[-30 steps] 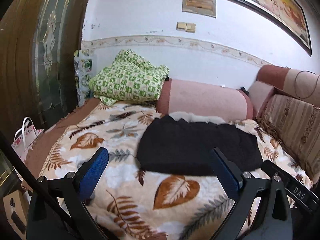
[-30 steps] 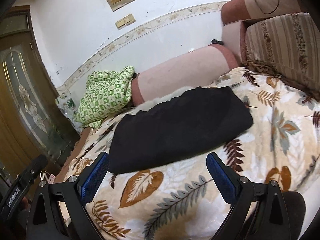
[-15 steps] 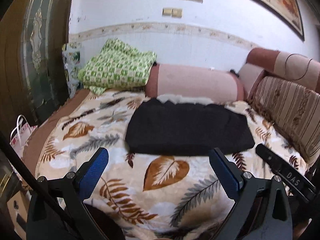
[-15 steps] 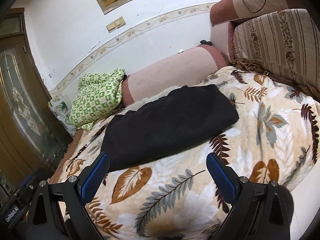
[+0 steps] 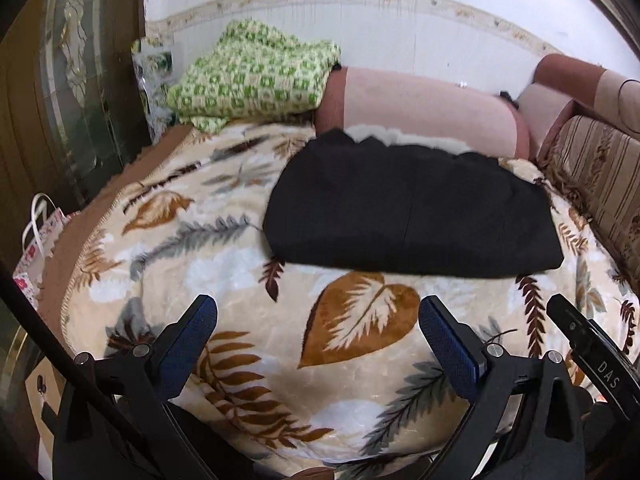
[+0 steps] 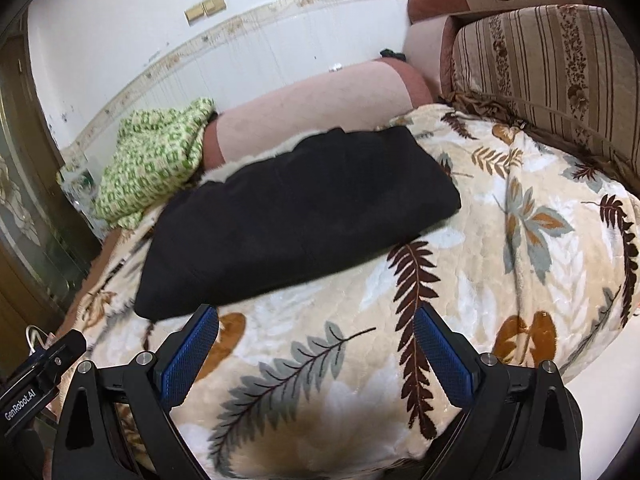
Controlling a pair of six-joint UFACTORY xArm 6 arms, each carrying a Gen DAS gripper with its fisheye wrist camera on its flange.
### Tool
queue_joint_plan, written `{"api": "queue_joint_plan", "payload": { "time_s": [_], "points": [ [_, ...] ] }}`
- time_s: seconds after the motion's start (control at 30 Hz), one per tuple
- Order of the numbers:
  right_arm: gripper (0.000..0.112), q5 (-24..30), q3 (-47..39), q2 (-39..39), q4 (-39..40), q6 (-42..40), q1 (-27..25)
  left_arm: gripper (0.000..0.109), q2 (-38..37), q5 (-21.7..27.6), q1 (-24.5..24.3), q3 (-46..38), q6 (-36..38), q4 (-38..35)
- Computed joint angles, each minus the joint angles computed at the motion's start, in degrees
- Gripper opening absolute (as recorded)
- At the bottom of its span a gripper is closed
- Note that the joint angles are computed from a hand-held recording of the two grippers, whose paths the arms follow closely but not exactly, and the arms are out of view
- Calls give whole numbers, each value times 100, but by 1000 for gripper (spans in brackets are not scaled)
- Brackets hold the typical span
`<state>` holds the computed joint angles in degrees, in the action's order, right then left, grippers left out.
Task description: Fold large clothes
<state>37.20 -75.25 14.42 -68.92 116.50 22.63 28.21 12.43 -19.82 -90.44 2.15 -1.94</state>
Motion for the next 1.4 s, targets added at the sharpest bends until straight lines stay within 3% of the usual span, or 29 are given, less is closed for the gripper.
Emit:
{"api": "queue_joint_plan", "payload": {
  "time_s": [0.23, 0.63, 1.4],
  "points": [
    [100, -208, -204, 375, 573, -480, -223, 100, 757, 859, -24, -988, -321, 386],
    [100, 198, -753, 811, 881, -1222, -165, 100, 1331, 1428, 24, -1807, -222, 190],
    [100, 315, -930, 934, 1095, -1553, -125, 100, 1325, 1460, 21, -1776, -105, 27]
  ]
}}
